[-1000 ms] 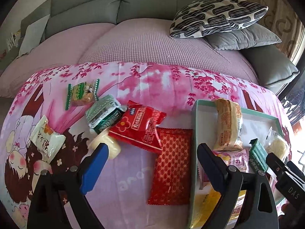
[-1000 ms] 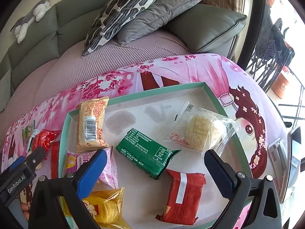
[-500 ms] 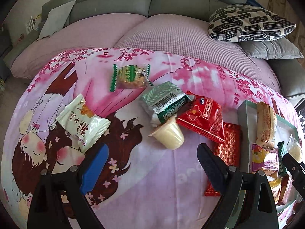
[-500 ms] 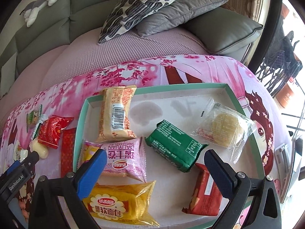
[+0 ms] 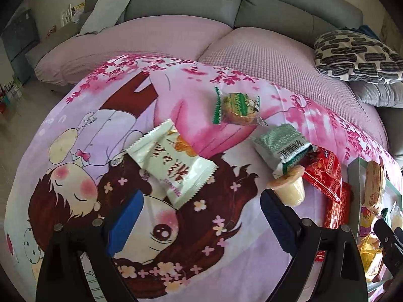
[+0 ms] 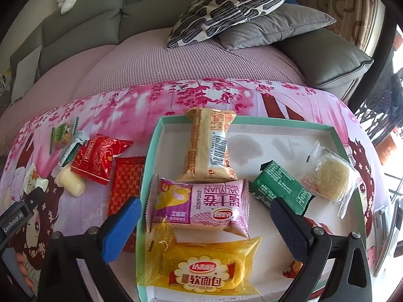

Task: Organize snacks
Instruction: 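Withdraw both tools from the tray toward the snack pile, then move the left tool to the jelly cup while the right tool moves toward the red patterned packet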

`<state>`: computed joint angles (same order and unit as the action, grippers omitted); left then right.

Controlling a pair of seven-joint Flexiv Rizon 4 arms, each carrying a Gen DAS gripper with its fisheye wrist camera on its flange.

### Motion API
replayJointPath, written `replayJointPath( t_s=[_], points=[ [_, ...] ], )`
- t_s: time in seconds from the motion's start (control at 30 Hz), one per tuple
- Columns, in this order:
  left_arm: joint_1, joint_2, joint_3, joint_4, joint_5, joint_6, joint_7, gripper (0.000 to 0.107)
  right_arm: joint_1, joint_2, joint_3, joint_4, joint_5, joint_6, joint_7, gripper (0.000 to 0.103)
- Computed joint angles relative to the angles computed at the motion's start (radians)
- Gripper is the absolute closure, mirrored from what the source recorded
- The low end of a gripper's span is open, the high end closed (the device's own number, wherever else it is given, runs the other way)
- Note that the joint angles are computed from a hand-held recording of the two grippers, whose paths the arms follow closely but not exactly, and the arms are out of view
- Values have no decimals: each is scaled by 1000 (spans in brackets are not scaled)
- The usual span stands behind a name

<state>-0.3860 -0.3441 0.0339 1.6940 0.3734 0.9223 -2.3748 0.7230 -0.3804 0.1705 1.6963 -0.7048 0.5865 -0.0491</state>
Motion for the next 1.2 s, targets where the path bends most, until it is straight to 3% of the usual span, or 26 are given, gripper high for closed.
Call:
replayJointPath(
  t_s=[0.63,1.2],
  points=[
    [72,33,-3,76,-54,53,48,13,75,-127,-25,-122,12,110,-145,0],
    [40,-81,-53,4,-221,129,273,13,58,-90,-43,-74,-3,76,-54,0]
  ],
)
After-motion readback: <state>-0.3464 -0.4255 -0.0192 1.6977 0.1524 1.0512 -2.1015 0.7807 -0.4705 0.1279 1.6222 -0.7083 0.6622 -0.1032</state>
